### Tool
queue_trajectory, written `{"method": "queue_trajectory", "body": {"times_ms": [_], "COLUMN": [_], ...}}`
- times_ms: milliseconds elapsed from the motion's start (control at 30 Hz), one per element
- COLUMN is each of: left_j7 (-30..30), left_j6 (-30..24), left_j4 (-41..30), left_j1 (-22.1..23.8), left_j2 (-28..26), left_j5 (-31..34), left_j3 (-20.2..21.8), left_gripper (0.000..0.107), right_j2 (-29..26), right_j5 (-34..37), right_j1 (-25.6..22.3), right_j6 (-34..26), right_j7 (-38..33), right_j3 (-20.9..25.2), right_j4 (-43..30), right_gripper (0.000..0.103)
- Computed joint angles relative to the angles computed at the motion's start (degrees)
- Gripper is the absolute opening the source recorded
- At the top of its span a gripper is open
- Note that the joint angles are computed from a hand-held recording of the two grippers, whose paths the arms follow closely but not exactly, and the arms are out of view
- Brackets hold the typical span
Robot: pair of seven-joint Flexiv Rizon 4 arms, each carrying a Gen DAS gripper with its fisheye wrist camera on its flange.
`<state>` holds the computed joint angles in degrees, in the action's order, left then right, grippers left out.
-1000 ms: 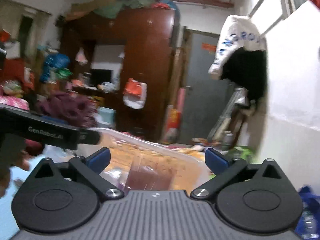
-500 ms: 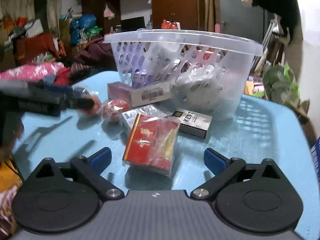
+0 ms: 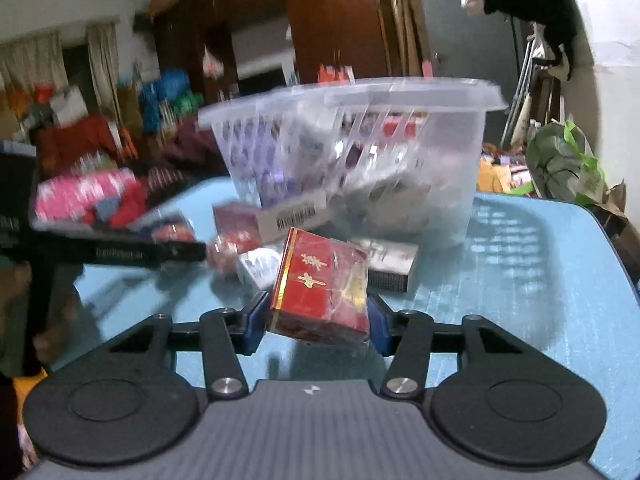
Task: Organize objects
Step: 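Grasp a red wrapped candy with left tool while right tool grasps the red gold box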
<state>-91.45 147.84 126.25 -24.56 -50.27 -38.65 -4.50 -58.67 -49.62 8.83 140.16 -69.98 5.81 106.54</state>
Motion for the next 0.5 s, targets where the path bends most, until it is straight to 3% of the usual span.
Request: {"method": "queue_trajectory", "body": {"times_ms": [100, 167, 333, 500], "left_j7": [-6.4, -7.0, -5.0, -4.3], "left_j6": [9.6, 14.6, 15.5, 17.4], "left_j4": [1.1, 1.1, 0.2, 0.0], "left_j1": [1.9, 1.8, 3.8, 4.5], "left_j2": [-2.7, -4.2, -4.8, -5.5], "left_j5": [6.5, 7.4, 9.3, 10.1], "left_j3": [0.5, 0.7, -1.2, -1.6], "left_gripper": [0.05, 0.05, 0.05, 0.05], "right_j2": [-1.3, -1.1, -1.5, -1.8], "right_j5": [4.8, 9.1, 15.3, 16.9], "right_j1": [0.7, 2.8, 5.0, 6.1], "right_j6": [5.2, 6.9, 9.3, 10.6], "right_j7": [-2.6, -5.6, -8.1, -9.3], "right_j3": [0.4, -0.3, -0.5, -1.1], "right_j4": [0.3, 1.3, 1.4, 1.1], "right_gripper": [0.054, 0.054, 0.054, 0.054]}}
